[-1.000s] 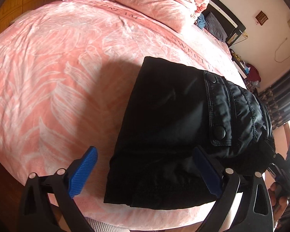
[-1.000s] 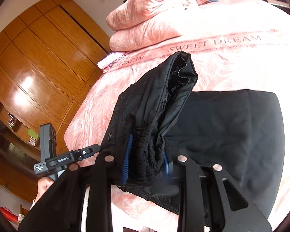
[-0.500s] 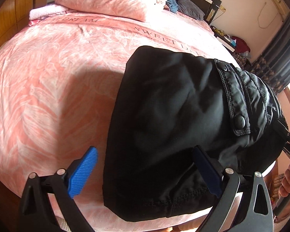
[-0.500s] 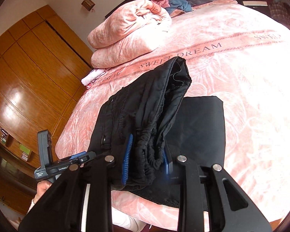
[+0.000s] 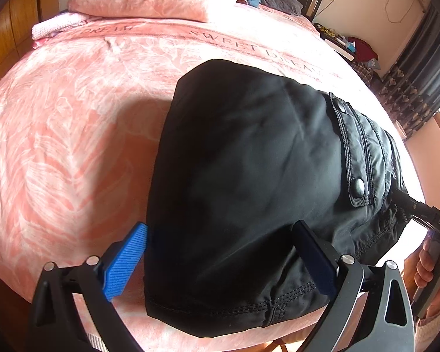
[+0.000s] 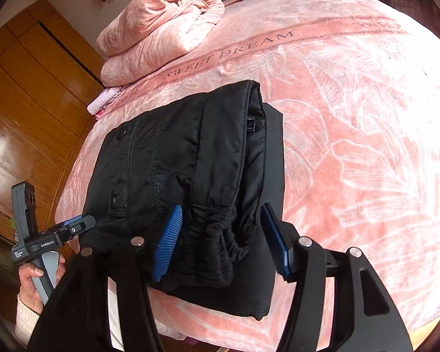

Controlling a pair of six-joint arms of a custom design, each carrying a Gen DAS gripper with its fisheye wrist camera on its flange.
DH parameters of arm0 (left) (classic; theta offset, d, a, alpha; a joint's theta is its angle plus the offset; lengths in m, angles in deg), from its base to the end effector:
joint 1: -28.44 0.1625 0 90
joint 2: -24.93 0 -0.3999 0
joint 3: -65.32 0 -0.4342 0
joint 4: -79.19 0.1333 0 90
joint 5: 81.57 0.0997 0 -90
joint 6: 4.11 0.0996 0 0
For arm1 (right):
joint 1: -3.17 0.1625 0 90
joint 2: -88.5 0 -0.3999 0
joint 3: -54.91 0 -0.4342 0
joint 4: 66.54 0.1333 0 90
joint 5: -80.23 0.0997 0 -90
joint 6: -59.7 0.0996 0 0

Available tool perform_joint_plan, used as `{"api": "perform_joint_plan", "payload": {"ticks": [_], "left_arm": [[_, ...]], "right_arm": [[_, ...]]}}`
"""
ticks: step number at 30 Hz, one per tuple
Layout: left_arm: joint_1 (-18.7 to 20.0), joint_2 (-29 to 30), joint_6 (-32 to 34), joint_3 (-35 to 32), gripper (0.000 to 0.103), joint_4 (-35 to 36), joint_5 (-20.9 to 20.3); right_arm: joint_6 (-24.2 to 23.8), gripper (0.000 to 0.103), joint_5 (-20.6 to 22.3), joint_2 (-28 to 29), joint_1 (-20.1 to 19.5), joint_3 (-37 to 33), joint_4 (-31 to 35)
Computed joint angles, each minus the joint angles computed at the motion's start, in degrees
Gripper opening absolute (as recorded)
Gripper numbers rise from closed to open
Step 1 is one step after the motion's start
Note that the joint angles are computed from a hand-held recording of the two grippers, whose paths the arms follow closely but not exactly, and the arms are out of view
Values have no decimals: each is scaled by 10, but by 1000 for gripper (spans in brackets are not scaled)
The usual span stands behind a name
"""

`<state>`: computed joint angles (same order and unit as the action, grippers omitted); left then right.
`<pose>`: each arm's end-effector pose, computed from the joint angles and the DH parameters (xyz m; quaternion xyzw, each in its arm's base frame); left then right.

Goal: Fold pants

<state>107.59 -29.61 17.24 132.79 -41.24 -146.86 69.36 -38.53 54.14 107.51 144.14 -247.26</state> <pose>0.0255 -0.7965 0.3348 0.2365 0.9366 -0.1286 0.2242 0.2590 -0.6686 0.0207 -0.0387 -0.9240 0.3407 0.1691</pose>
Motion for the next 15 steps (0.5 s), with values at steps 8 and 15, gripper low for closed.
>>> {"api": "perform_joint_plan", "payload": {"ticks": [8,15], "left_arm": [[-15,7,24,-2,99,-13,20],[-21,19,36,3,99,-17,32]], "right_arm": [[-10,60,-5,18,-8,-87,56],[-24,4,30,39,-21,-132,77]]}}
